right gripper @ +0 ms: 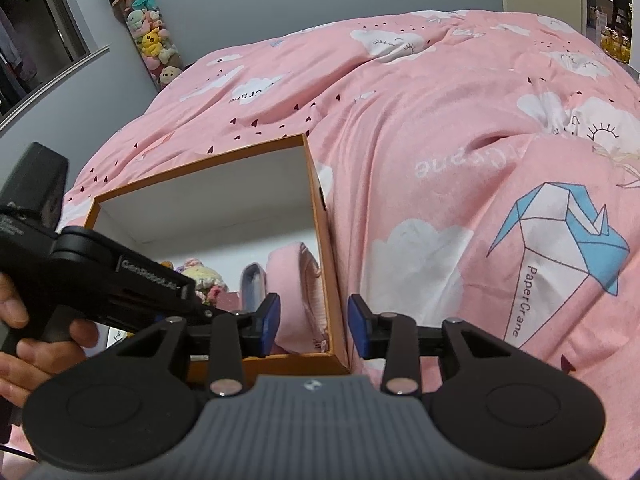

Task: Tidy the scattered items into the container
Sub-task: 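Open the right gripper to release the wallet while the left sets the maroon box upright, then withdraw both tools from the box toward the remaining items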

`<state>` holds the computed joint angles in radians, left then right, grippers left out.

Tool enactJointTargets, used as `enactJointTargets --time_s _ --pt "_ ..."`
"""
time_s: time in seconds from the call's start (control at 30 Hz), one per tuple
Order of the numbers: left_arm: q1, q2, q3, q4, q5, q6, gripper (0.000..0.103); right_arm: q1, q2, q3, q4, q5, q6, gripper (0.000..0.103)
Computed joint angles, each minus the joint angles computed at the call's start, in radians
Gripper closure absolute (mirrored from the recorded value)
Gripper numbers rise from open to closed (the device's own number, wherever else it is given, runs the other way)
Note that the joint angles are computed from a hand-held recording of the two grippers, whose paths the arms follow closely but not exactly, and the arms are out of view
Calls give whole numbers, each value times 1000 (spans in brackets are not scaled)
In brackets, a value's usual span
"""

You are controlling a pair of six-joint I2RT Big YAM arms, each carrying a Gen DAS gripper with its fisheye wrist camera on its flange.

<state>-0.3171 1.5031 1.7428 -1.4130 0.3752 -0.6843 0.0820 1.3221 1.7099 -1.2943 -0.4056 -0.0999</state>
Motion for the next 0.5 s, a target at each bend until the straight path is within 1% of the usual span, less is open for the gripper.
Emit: enactJointTargets --time_s 0.13,0.2,0.33,0.37,0.43,0.47,0.5 --pt "-6 -14 -12 14 -20 -3 72 0 4 2 -9 6 -7 60" --pt "-11 -20 -13 18 -39 -2 71 0 4 2 -10 6 -11 57" --pt "-15 -27 -9 24 -54 4 68 7 -4 -4 -3 13 -28 49" --pt "-17 -29 -8 24 -60 8 66 9 -7 -6 0 16 -33 48" --pt "-22 -35 -6 24 -78 12 63 9 -11 -11 7 12 -38 41" --pt "-27 -41 -6 26 -92 14 60 8 -15 -14 13 10 -38 36" --pt "-33 -49 -8 32 -108 15 56 6 -20 -19 22 6 -38 35"
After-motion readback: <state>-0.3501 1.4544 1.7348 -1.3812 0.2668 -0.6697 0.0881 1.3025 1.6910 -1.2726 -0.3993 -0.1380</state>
